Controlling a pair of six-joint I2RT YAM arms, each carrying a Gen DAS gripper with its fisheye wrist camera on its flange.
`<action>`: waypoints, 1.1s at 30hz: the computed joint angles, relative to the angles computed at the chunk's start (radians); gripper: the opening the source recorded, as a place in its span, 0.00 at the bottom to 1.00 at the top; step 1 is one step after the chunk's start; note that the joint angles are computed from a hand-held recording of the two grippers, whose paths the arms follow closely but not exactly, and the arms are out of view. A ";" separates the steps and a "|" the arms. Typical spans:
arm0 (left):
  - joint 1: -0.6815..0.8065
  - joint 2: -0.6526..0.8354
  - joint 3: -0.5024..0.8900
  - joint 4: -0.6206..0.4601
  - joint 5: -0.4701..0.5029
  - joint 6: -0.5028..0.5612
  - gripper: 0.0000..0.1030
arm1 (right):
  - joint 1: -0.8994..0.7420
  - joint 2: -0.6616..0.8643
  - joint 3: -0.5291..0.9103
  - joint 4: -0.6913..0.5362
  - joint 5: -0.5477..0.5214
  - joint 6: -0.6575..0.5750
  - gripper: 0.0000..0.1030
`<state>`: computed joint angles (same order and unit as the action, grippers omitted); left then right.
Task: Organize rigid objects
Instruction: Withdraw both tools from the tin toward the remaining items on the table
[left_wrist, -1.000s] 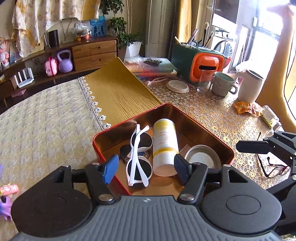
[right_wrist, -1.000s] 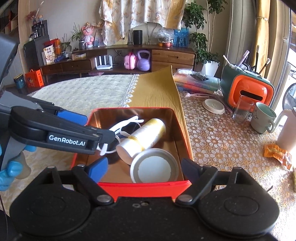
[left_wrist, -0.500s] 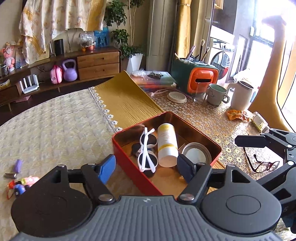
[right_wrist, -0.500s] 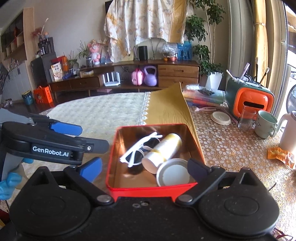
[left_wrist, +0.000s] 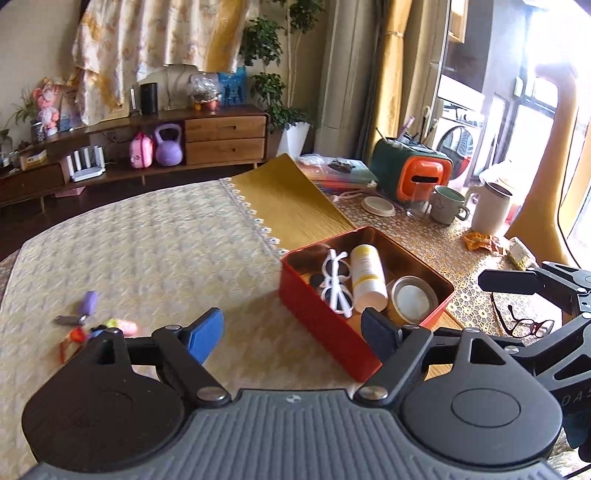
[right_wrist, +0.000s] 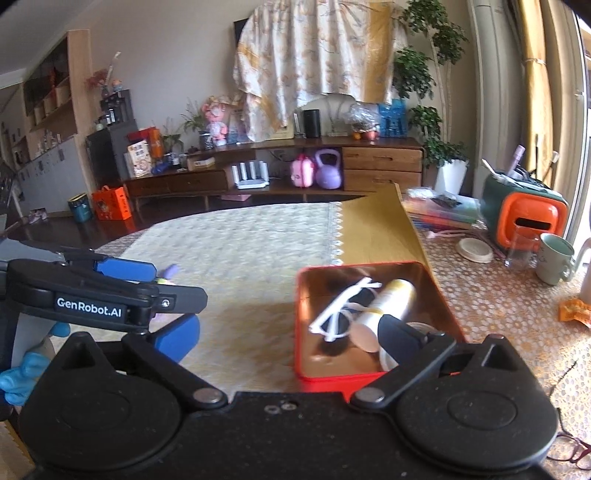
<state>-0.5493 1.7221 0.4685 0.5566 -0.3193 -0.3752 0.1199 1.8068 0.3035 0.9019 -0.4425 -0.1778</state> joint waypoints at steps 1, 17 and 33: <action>0.007 -0.020 -0.022 0.003 -0.002 -0.003 0.81 | 0.016 -0.009 -0.010 0.006 0.004 0.007 1.00; 0.273 -0.383 -0.358 0.019 0.076 0.112 0.81 | 0.312 -0.024 -0.027 0.036 0.155 0.130 1.00; 0.834 -0.099 -0.427 0.359 0.434 0.392 0.81 | 0.555 0.140 0.144 -0.001 0.286 0.159 1.00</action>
